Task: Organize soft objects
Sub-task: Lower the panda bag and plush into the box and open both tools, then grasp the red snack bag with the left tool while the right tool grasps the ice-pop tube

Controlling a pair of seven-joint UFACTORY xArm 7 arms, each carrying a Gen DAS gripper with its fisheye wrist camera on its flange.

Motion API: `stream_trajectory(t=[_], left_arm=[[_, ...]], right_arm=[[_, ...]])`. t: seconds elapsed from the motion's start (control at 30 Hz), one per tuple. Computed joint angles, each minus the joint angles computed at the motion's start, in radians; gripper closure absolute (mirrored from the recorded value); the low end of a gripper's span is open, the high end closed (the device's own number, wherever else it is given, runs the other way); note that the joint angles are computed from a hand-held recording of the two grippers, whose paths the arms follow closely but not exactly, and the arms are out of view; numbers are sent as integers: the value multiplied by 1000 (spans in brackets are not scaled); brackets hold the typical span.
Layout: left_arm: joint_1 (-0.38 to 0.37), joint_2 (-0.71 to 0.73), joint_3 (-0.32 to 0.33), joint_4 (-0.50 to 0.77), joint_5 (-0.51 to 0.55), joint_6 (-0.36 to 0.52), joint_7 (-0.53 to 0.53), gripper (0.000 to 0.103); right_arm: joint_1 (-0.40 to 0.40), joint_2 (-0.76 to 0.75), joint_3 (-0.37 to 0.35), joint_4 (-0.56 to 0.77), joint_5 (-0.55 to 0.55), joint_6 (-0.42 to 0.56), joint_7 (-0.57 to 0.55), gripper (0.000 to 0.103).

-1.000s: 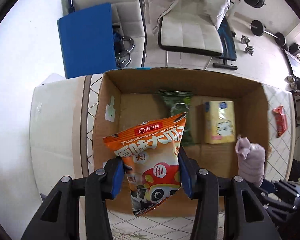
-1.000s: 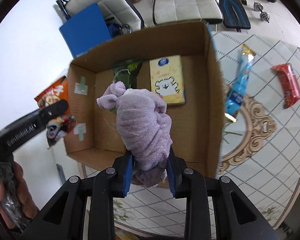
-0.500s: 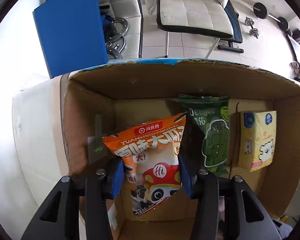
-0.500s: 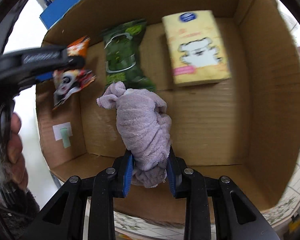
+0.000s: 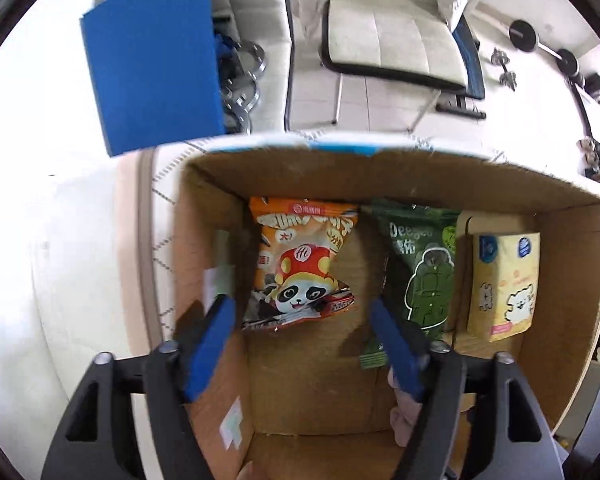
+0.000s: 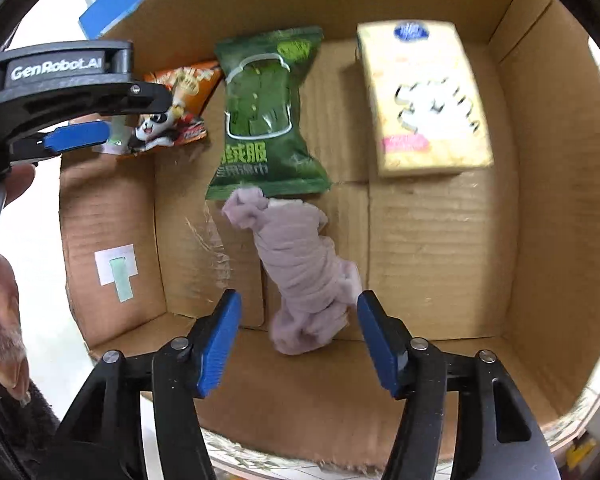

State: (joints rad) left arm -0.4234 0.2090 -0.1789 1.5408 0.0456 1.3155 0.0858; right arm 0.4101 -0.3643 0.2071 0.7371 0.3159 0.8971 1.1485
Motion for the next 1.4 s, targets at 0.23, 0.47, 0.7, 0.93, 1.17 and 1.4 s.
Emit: stream_trajectory(t=[0.23,0.47,0.7,0.93,1.17,1.4], left_arm=[[33,-175,4,-120,-40,-65,7,6],[57,-400,-2,-301,-90,-117,21,5],[58,-557,-18,-391,-125,-83,-3,5],[27,-603,-73,-357,-145,-49,-77,6],[-91,-443,-225,-200,-84,-39,-242,5],[-325,12,-340,130,95,26,-520,5]], right_arm=[[-25,-74,18,37,-122,159,20,7],[-45,-187,34,99,-216,376,9,6],[-54,-308,59,122,-213,477,-20,6],[-71,-520,20,44,-156,535,-46,6],[-211,-906,-156,-84,-287,867,-132,6],[-393,-1144,-437,-168,-607,1084,-329,6]])
